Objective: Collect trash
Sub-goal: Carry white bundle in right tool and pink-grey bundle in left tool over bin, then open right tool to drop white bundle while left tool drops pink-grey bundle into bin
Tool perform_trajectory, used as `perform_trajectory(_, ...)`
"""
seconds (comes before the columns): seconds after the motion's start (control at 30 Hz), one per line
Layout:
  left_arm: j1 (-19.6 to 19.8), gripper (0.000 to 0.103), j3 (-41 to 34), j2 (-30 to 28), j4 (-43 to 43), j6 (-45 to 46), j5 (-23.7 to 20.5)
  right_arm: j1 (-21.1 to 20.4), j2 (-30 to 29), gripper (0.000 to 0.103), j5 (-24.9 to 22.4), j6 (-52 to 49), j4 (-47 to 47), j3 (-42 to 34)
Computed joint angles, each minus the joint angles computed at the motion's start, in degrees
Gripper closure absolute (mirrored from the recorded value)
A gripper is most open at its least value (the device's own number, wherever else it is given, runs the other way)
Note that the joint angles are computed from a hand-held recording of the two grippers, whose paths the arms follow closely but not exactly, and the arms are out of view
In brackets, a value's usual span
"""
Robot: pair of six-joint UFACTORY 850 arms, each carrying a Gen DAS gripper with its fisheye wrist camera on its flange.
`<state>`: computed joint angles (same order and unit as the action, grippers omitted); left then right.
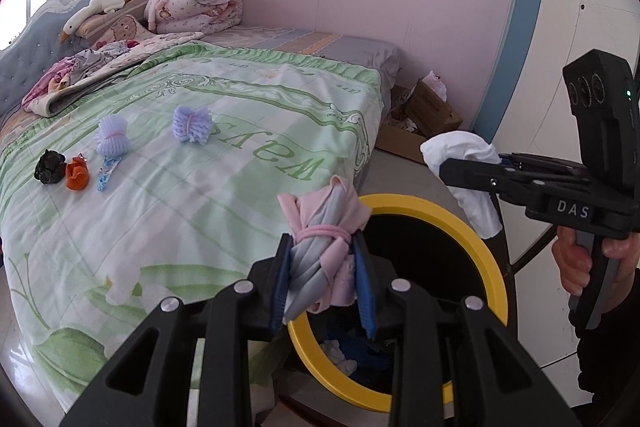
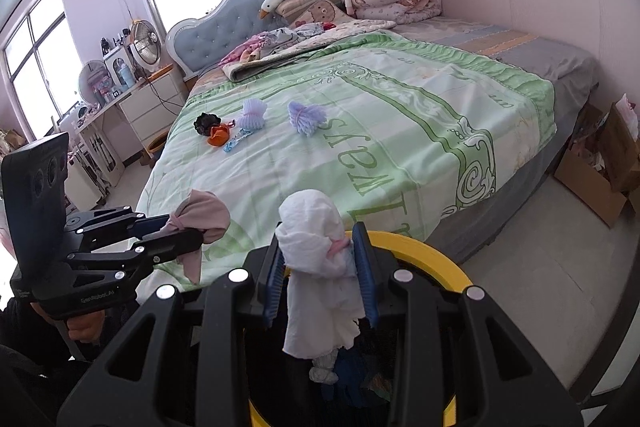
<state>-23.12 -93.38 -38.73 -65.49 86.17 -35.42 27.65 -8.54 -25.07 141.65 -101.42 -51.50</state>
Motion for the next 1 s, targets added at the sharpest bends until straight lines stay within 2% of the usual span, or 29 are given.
perform_trajectory(0.2, -1.03, 0.076, -0.21, -1.01, 4.73, -3.7, -0.33, -0.56, -0.09, 0.072, 1.86, -0.96, 1.92, 1.52)
perform_trajectory(0.5, -1.74, 0.076, 0.69, -1.55, 5.74, -4.11, -1.71, -1.19, 0.53, 0.071, 2.86, -0.02, 2.77, 4.38)
perform_trajectory(0.63, -1.38, 0.075, 1.09, -1.24, 2.87, -0.89, -3.02, -1.17, 0.92, 0.071, 2.82, -1.97, 3.73, 4.59)
perform_trajectory(0.67, -1.28, 0.074, 1.27, -1.03, 2.1, 0.0, -3.29, -1.13, 1.03, 0.069, 2.72, -2.76, 4.31, 4.55)
perform_trajectory(0.73, -0.98, 0.061, 2.03, -0.35, -0.18, 2.07, -3.21, -0.97, 1.25, 0.065, 2.03, -4.94, 6.41, 4.42)
perform_trajectory(0.8, -0.47, 0.055, 2.09, -0.14, -1.55, 2.94, -3.85, -1.01, 1.67, 0.056, 1.43, -5.18, 7.02, 4.55)
perform_trajectory(0.9, 0.36, 0.042, 1.6, -0.33, -2.66, 2.84, -4.32, -1.1, 2.36, 0.054, -0.04, -5.78, 8.29, 4.58)
perform_trajectory(1.0, 1.0, 0.038, 1.08, -0.73, -2.99, 2.28, -3.64, -1.41, 2.14, 0.054, -0.47, -7.15, 9.58, 3.87)
